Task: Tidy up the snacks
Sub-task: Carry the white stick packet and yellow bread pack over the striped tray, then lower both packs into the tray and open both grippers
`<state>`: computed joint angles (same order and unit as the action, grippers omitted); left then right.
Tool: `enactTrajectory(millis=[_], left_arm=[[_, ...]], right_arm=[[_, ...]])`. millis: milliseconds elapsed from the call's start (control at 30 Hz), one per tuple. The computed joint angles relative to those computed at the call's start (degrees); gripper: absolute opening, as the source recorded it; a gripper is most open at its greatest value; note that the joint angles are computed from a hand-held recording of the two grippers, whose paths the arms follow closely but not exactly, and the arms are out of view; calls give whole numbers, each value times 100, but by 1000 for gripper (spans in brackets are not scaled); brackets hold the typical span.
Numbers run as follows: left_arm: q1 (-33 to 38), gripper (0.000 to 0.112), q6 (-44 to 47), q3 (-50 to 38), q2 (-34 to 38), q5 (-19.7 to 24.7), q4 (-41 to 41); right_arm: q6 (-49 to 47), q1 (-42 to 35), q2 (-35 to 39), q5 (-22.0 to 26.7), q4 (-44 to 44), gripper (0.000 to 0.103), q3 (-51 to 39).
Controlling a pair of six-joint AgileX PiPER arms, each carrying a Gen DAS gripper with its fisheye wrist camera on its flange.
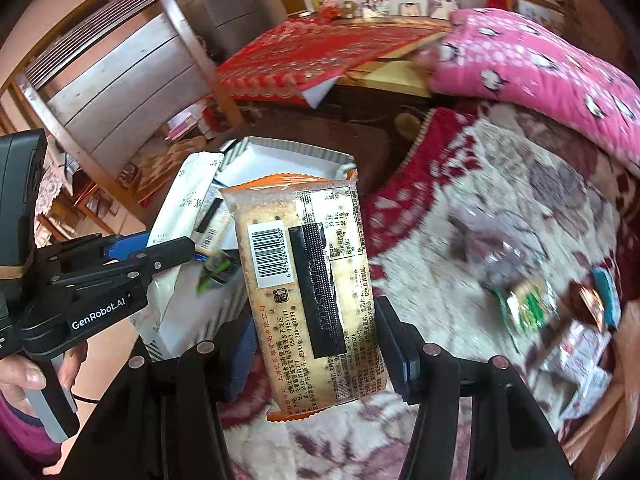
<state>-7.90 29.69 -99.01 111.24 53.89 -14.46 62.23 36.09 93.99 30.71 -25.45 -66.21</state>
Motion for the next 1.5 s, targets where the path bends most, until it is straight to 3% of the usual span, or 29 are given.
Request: enactTrajectory(millis=[400, 1067, 1333, 1500], left_arm=[[652, 31, -99, -714, 562, 313, 46], [760, 30, -291, -1268, 1220, 608, 148], [782, 30, -430, -1733, 1598, 910, 172], [756, 31, -446, -1816, 1724, 904, 207]], right_arm=[[-1406, -49, 1104, 528, 924, 60, -1718], [-2757, -247, 2743, 1543, 1833, 60, -4192], [-3208, -377, 3716, 2260, 2176, 60, -5645], [-3405, -460, 4558, 2988, 2333, 60, -6986]])
